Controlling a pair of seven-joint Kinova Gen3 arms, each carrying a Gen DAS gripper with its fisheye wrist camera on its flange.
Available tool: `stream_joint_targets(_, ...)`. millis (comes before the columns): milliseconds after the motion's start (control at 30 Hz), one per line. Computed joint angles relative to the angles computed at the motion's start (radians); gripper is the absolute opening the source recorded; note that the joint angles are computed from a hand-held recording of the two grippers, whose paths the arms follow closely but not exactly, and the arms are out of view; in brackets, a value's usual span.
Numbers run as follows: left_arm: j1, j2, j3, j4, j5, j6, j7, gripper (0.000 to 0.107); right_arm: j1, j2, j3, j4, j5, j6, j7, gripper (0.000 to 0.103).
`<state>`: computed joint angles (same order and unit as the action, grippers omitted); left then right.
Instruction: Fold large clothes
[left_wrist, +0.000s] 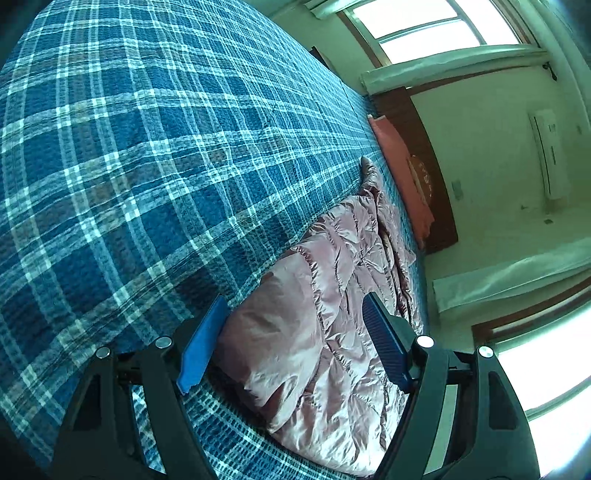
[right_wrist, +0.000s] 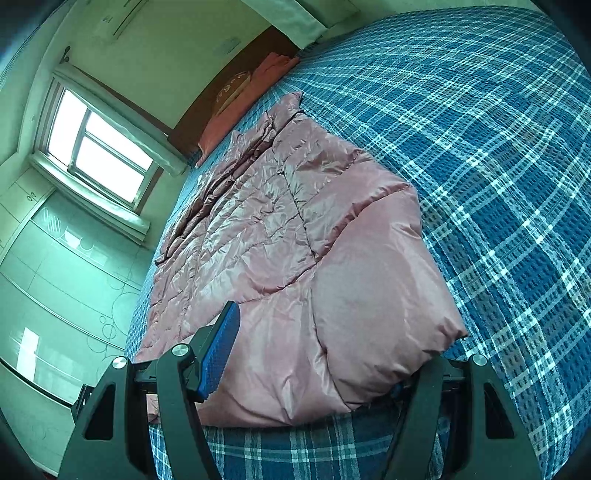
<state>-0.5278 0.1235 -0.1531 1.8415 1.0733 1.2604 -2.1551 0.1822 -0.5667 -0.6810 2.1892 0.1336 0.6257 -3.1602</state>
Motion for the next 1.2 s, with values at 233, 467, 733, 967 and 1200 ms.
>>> stream_joint_targets(233, -0.013, 0.025, 0.012, 0.000, 0.014, 0.038, -0.043, 0.074, 0.004, -0.001, -0.002, -0.002, -0.001, 0.002, 0.004, 0.066)
stream_joint_targets(467, 0.024, -0.045, 0.029, 0.049, -0.030, 0.044, -0.036, 0.073, 0.004, -0.008, -0.002, -0.003, -0.001, 0.005, 0.005, 0.066)
stream_joint_targets(733, 0.095, -0.056, 0.018, 0.014, -0.099, -0.037, 0.009, 0.063, 0.002, -0.022, 0.005, 0.000, -0.021, 0.008, 0.022, 0.064)
stream_joint_targets(967, 0.131, -0.014, 0.038, -0.014, -0.113, -0.049, 0.004, 0.022, -0.024, 0.010, 0.036, -0.005, -0.018, 0.005, 0.031, 0.020)
stream_joint_targets(1200, 0.096, -0.049, 0.025, -0.023, -0.054, 0.008, -0.046, 0.008, -0.032, -0.040, 0.055, -0.017, -0.017, -0.038, 0.058, 0.009)
